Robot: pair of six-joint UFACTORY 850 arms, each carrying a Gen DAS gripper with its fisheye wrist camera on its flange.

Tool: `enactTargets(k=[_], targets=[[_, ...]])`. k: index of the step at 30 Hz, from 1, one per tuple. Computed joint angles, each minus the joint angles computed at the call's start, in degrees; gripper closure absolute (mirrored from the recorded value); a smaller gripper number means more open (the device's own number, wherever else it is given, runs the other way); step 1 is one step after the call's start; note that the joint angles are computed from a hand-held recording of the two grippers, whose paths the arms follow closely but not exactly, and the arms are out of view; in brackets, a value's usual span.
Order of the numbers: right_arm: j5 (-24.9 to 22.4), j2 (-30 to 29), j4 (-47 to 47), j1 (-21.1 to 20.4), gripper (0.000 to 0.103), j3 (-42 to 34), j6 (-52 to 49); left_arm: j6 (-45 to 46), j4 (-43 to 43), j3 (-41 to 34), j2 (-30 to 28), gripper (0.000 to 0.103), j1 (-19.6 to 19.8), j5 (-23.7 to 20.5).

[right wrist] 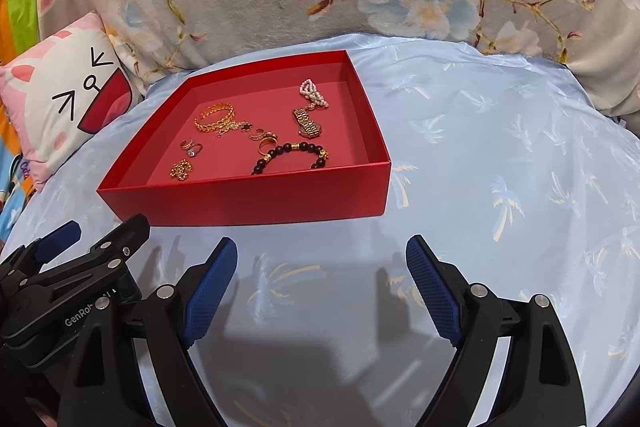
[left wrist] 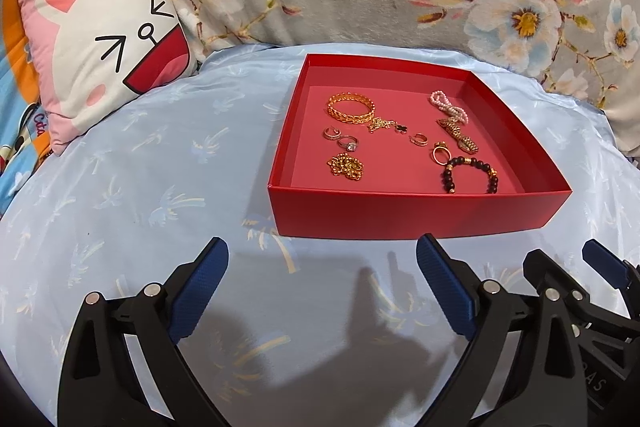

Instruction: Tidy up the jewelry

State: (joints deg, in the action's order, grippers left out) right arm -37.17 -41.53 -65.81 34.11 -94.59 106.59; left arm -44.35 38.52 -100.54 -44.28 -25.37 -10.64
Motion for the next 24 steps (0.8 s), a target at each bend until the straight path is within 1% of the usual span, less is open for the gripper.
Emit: enactTargets(k=[5,8,11,13,16,24], targets=[[-0.38,0.08,-0.58,0.19,0.018,0.09,0.27,-4.28,4.07,0.45,0.29,0.01,-0.08,0.08],[-0.6,0.24,-0.84,0.37,0.018,0.28,0.26,-5.05,4.77,0.83,0.54,0.01,-0.08,0.13],[-1.28,0.45,-1.46,0.75,0.018,0.56,0.65,-8.22,8.21,1.64,1.04,0.01,-0.14,0.48],[-1.6,0.46,-1.59,0.89,0.018,0.53,0.31,-12.32,12.45,2.25,1.41,0.01,-0.23,0.45],[-1.92,0.39,-1.46,0.94,0.018,0.38,-0.18,-11.77,11.9,2.46,1.53,0.01,-0.18,0.41],[-1.91,0.32,-1.21,0.96,0.017,0.25,-0.39,-14.09,14.33,3.08,1.88,0.01,-0.15,0.54]])
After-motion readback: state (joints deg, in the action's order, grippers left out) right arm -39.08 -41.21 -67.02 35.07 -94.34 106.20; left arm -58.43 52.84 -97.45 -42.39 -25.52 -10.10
